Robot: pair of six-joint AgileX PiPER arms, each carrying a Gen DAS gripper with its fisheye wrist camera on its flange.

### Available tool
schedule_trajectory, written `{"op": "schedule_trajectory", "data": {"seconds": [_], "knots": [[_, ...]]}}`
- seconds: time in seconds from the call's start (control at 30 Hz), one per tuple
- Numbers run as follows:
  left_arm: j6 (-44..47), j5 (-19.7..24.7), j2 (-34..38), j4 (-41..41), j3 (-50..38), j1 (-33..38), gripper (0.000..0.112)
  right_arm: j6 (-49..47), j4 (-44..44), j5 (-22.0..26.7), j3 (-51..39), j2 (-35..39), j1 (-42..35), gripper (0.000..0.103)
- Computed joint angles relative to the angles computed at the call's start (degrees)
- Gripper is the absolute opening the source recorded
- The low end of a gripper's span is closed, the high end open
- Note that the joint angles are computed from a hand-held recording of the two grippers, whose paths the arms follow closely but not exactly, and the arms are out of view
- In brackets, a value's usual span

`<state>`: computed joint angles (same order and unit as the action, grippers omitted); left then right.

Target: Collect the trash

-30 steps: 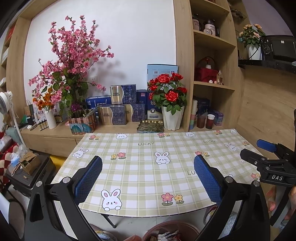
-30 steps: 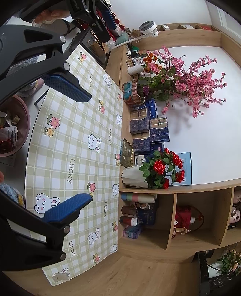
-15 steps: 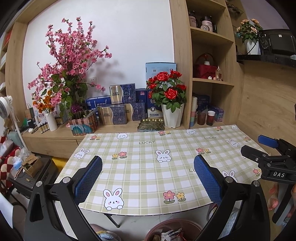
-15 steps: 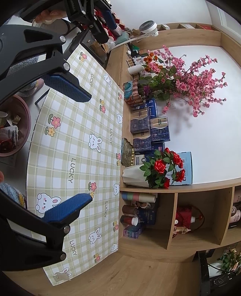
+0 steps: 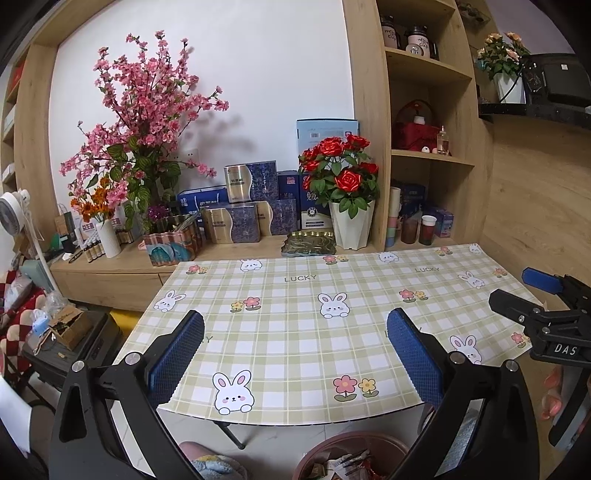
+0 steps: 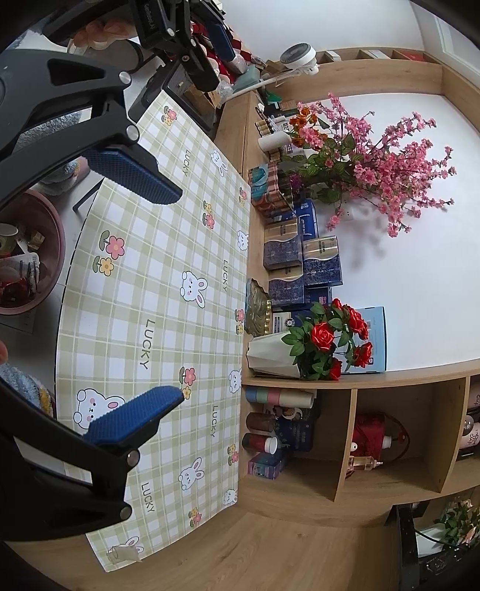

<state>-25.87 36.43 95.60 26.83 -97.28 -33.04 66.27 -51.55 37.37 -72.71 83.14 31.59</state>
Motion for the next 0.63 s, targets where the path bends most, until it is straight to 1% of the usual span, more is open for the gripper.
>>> {"op": "schedule_trajectory", "data": {"seconds": [0.63], "knots": [[-2.28, 1.92, 0.76, 3.02, -0.20, -0.43, 0.097, 0.22, 0.32, 0.98, -0.77, 0.94, 1.00, 0.097]]}}
